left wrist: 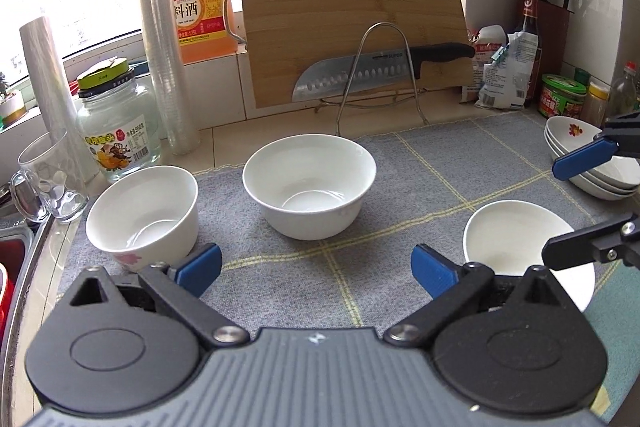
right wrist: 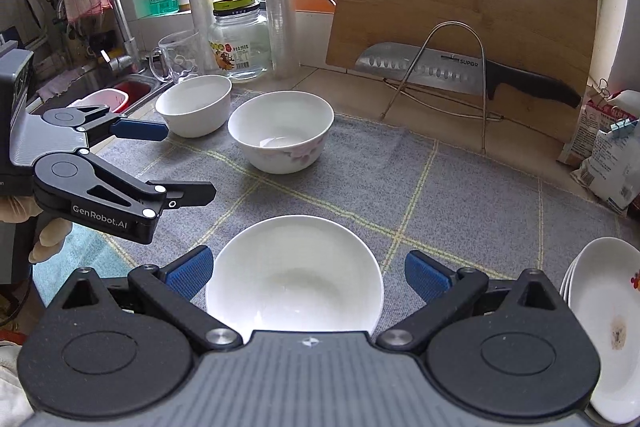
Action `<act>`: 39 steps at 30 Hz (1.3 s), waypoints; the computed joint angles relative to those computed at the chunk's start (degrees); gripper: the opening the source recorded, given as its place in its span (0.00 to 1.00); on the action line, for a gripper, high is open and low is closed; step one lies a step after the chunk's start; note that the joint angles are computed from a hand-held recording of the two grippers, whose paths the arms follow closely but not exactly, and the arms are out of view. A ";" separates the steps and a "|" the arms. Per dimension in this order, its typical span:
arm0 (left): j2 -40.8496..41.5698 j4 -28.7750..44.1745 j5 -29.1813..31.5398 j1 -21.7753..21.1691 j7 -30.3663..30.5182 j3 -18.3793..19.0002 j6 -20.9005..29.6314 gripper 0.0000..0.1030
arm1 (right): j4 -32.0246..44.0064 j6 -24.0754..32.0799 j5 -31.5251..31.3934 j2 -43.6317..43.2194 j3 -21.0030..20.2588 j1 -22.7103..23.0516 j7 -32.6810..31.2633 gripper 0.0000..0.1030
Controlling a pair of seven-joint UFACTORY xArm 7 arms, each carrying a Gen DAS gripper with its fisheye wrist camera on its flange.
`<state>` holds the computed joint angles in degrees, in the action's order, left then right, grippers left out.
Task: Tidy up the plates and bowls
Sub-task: 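Move the right gripper to the pink floral white bowl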
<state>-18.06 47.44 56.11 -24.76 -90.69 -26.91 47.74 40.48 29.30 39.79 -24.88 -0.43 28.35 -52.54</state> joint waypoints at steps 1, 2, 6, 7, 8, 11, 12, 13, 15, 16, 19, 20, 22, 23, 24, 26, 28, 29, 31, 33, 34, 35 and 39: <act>0.01 -0.04 0.21 0.08 -0.11 -0.04 0.22 0.98 | 0.63 0.14 -0.15 0.55 0.17 -0.03 0.35 1.00; 0.14 0.03 0.42 0.16 -0.13 -0.10 0.57 0.98 | 1.62 0.46 -0.29 1.37 0.34 -0.05 0.72 1.00; 1.42 0.65 2.53 0.24 0.66 -0.40 2.52 0.98 | 5.45 2.40 -0.56 4.37 1.18 -0.61 2.02 1.00; 1.69 0.68 3.10 0.07 0.96 -0.19 2.68 0.98 | 6.41 2.89 -0.58 5.12 1.40 -0.83 2.16 1.00; 2.05 0.76 3.64 -0.08 1.04 -0.02 2.89 0.98 | 7.87 3.94 -0.87 6.18 1.71 -1.14 2.68 1.00; 2.75 0.91 3.90 -0.67 1.23 1.05 2.65 0.98 | 10.98 5.71 -0.78 8.44 2.62 -2.01 3.45 1.00; 2.91 0.88 4.15 -0.72 0.93 1.38 2.31 0.98 | 12.03 6.45 -0.62 9.21 2.86 -2.31 3.56 1.00; 3.11 0.93 4.38 -0.78 0.75 1.61 2.12 0.98 | 13.12 7.17 -0.31 10.01 3.10 -2.58 3.58 1.00; 3.66 1.10 4.91 -0.81 0.41 2.10 1.57 0.98 | 15.08 8.61 0.15 11.55 3.61 -3.21 3.41 1.00; 4.01 1.21 5.27 -0.78 0.15 2.37 1.23 0.98 | 15.98 9.09 -0.02 12.30 4.03 -3.63 3.63 1.00; 4.98 1.62 6.01 -0.74 -0.14 3.40 -0.52 0.98 | 18.16 9.49 -1.20 14.48 5.50 -4.64 4.35 1.00; 5.27 1.74 6.34 -0.69 -0.21 3.69 -1.01 0.98 | 19.04 9.62 -2.10 15.42 6.04 -4.98 5.02 1.00; 6.14 2.19 6.57 -0.58 -0.11 4.35 -1.82 0.98 | 20.38 10.27 -2.81 16.73 6.68 -5.46 5.60 1.00; 6.48 2.33 6.69 -0.53 -0.23 4.67 -2.23 0.98 | 21.14 10.59 -3.26 17.47 7.00 -5.70 6.00 1.00; 6.73 2.25 6.92 -0.41 -0.42 5.14 -3.08 0.98 | 21.69 10.74 -3.72 18.02 7.32 -5.93 6.48 1.00; 7.34 2.50 6.59 -0.34 -0.22 5.71 -3.63 0.97 | 23.00 11.21 -4.30 19.36 7.81 -6.31 7.27 1.00; 7.80 2.57 6.79 -0.22 0.19 6.25 -4.29 0.97 | 24.31 11.89 -4.62 20.62 8.20 -6.72 7.98 1.00; 7.98 2.67 6.88 -0.21 0.31 6.39 -4.33 0.97 | 25.14 11.92 -5.31 21.47 8.53 -6.89 8.87 1.00; 8.41 2.90 7.24 -0.12 0.39 6.77 -4.81 0.97 | 26.41 12.12 -5.53 22.71 8.99 -7.18 9.31 1.00; 8.65 2.99 7.56 0.01 0.26 7.22 -5.69 0.97 | 27.95 12.39 -5.85 24.16 9.48 -7.41 9.87 1.00; 8.82 3.03 7.91 0.10 0.13 7.38 -6.13 0.97 | 28.60 12.43 -5.99 24.75 9.73 -7.50 9.99 1.00; 8.99 3.10 8.06 0.11 0.08 7.47 -6.28 0.97 | 29.44 12.32 -6.48 25.55 10.02 -7.53 10.35 1.00; 9.55 3.28 8.13 0.15 0.26 8.11 -7.69 0.97 | 32.58 11.84 -9.21 28.58 11.05 -7.60 11.76 1.00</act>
<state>-8.51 50.72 64.24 -24.61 -90.44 -18.79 40.05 73.05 41.14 30.58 3.70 10.62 20.76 -40.79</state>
